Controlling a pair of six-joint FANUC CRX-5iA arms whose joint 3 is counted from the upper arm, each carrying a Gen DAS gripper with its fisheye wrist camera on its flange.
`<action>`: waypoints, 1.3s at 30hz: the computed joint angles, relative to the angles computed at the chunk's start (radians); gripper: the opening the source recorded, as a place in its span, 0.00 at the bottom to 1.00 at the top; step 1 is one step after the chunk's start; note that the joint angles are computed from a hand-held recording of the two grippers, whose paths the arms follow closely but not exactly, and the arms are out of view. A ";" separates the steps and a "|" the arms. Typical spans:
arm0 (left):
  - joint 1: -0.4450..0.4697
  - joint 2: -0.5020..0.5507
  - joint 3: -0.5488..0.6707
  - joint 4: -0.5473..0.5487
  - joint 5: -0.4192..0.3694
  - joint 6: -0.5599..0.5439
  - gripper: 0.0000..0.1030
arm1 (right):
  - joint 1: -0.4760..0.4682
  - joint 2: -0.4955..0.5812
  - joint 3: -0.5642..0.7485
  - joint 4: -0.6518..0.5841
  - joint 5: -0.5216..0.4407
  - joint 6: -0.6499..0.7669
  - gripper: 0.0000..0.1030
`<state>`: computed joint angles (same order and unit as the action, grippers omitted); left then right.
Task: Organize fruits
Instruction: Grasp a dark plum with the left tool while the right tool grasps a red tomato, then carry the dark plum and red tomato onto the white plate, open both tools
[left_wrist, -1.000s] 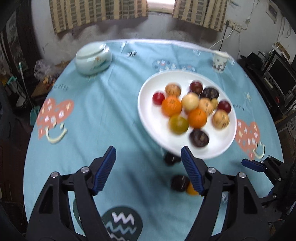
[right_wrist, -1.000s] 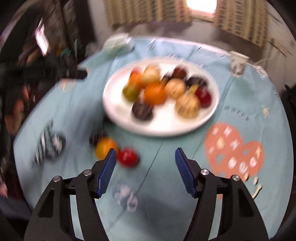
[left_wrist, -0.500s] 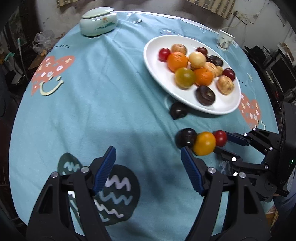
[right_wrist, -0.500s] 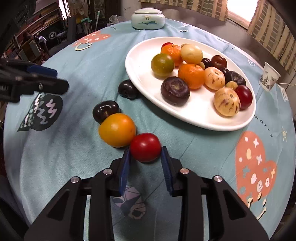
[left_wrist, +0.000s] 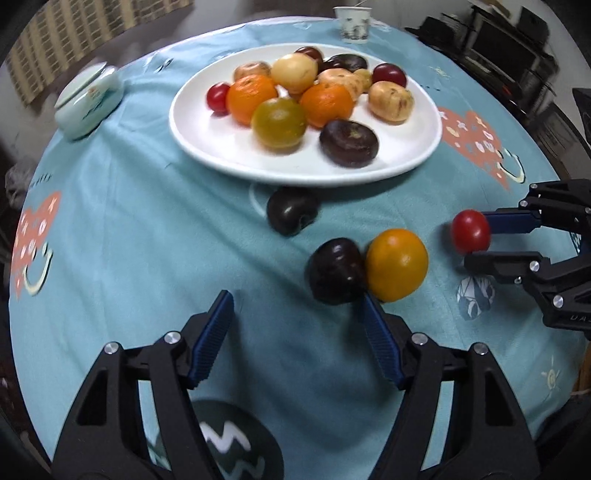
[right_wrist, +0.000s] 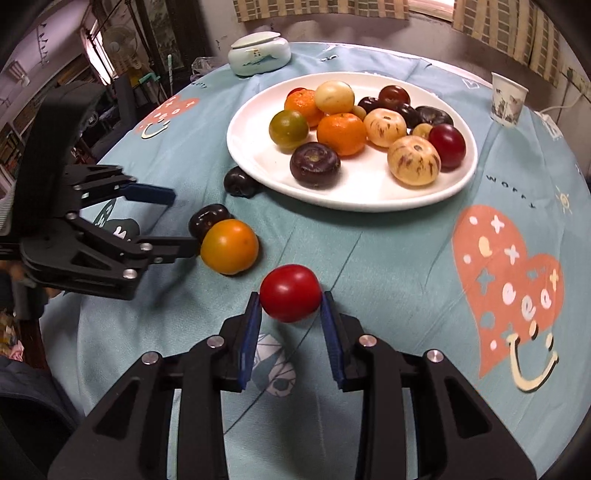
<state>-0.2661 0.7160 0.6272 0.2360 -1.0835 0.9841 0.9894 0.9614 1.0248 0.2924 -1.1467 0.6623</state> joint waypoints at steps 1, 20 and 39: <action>-0.003 0.001 -0.004 0.012 0.014 -0.032 0.61 | 0.000 0.004 0.007 -0.002 -0.005 -0.004 0.32; -0.008 0.052 0.102 0.064 -0.121 0.050 0.34 | 0.028 -0.013 -0.031 0.047 -0.010 -0.152 0.32; -0.065 -0.167 0.047 -0.076 0.034 0.276 0.34 | 0.081 -0.167 -0.233 0.445 0.136 -0.413 0.32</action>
<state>-0.3314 0.5487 0.6741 0.1604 -1.0496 1.2603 1.0702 0.7943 0.7917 0.7370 -1.0105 0.2489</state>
